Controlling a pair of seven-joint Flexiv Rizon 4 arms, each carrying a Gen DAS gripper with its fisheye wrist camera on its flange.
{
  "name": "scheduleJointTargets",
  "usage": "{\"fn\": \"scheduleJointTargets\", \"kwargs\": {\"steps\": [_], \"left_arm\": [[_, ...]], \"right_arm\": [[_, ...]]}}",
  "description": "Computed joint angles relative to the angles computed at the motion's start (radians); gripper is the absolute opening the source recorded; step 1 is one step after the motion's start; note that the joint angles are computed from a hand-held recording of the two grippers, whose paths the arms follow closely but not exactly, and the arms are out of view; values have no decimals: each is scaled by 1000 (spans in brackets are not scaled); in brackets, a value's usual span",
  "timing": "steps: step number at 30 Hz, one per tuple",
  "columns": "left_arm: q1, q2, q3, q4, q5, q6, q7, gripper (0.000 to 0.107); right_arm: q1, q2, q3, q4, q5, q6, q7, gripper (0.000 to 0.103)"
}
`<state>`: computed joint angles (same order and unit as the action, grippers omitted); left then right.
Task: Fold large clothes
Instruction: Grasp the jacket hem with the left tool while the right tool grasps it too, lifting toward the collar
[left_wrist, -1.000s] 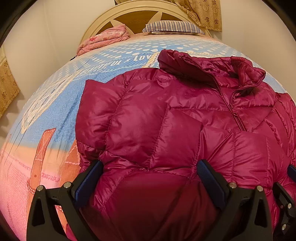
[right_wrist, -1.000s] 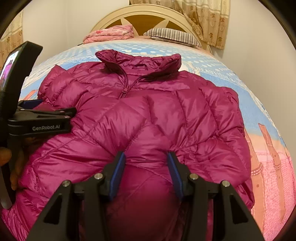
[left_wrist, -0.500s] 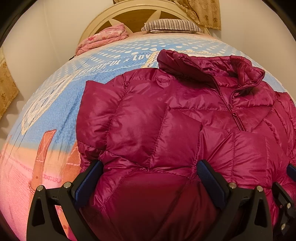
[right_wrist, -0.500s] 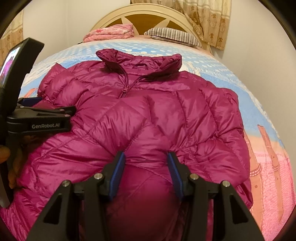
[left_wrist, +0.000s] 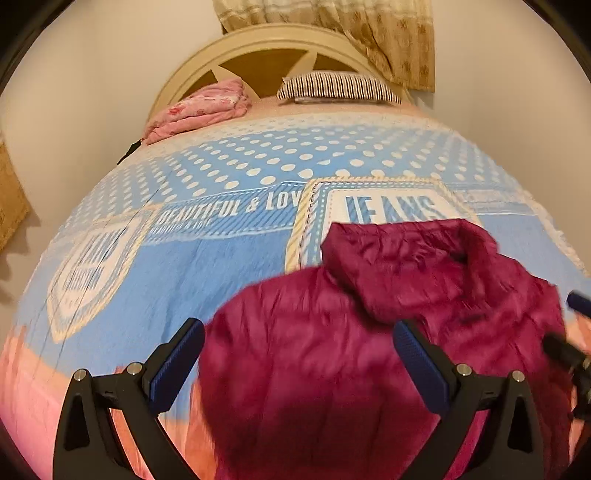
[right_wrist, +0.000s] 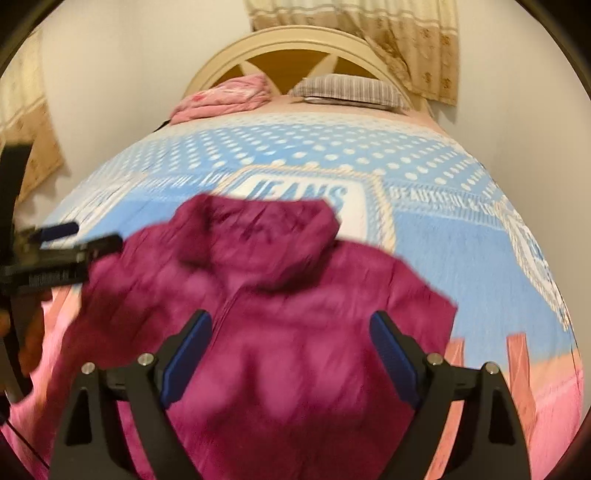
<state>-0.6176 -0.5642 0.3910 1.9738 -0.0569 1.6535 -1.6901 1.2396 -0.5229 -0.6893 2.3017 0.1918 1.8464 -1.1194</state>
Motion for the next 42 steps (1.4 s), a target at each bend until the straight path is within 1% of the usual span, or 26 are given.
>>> {"fn": "scheduleJointTargets", "kwargs": {"steps": [2,3,4,5,7,8,9,10,11,12,13,14,15,16,18,21,24,28,33,35,37,38,39,40,41,42], "left_arm": [[4,-51,7,-85,-15,-58,0,102],[20,-71,-5,-119,-14,-75,-3,102],[39,-86,-22,-145,-7,-88,0,102],[42,-108,-19,-180,1,-113,-5,102],[32,-149,3,-243,19,-160,-30,102],[54,-163,-22,-269,28,-178,-20,102],[76,-173,-46,-288,33,-189,-15,101],[87,-177,-59,-296,43,-189,-20,97],[111,-182,-88,-303,52,-184,-13,74],[144,-181,-131,-308,57,-199,9,47],[191,-177,-194,-313,53,-231,48,34],[228,-172,-241,-308,48,-236,71,14],[242,-165,-260,-292,44,-213,90,12],[231,-158,-246,-285,64,-197,72,12],[226,-132,-236,-243,81,-132,65,11],[255,-88,-268,-160,70,-53,76,9],[258,-66,-274,-99,53,-7,98,9],[272,-57,-297,-23,22,43,131,8],[222,-81,-264,18,-21,86,165,8],[187,-70,-229,34,-46,117,166,9],[227,-34,-279,59,-57,140,184,11],[226,-16,-283,70,-71,158,188,21],[198,-3,-255,77,-88,184,186,43],[158,-1,-218,76,-119,204,188,58],[122,1,-194,85,-177,262,201,85],[114,1,-182,83,-171,287,181,91]], "right_arm": [[-125,-2,75,-83,-50,-62,10,89],[-164,-10,93,-115,-74,-84,25,89],[-224,-19,130,-160,-104,-121,37,89],[-280,-29,170,-208,-118,-166,36,89],[-339,-49,204,-251,-168,-204,67,89],[-387,-68,239,-295,-194,-251,69,89],[-407,-73,254,-308,-212,-272,74,88],[-438,-87,280,-331,-232,-296,72,85],[-466,-99,304,-350,-250,-317,69,81],[-492,-109,325,-364,-266,-333,67,69],[-518,-117,347,-378,-280,-352,65,50],[-550,-119,378,-383,-301,-359,70,40],[-573,-118,404,-385,-297,-356,56,22],[-569,-114,400,-374,-289,-338,44,18],[-515,-101,329,-315,-349,-276,90,16],[-431,-81,227,-227,-385,-190,128,13],[-336,-74,129,-142,-357,-106,120,11],[-289,-88,106,-107,-298,-78,70,9],[-248,-140,90,-103,-236,-78,20,9],[-242,-155,86,-104,-212,-67,6,9],[-237,-165,84,-109,-195,-69,-5,9],[-226,-174,75,-110,-187,-68,-10,9],[-225,-179,75,-112,-181,-66,-14,9],[-230,-184,82,-115,-173,-62,-17,9],[-232,-188,86,-116,-167,-57,-20,9],[-235,-192,90,-118,-160,-51,-23,9]]}}
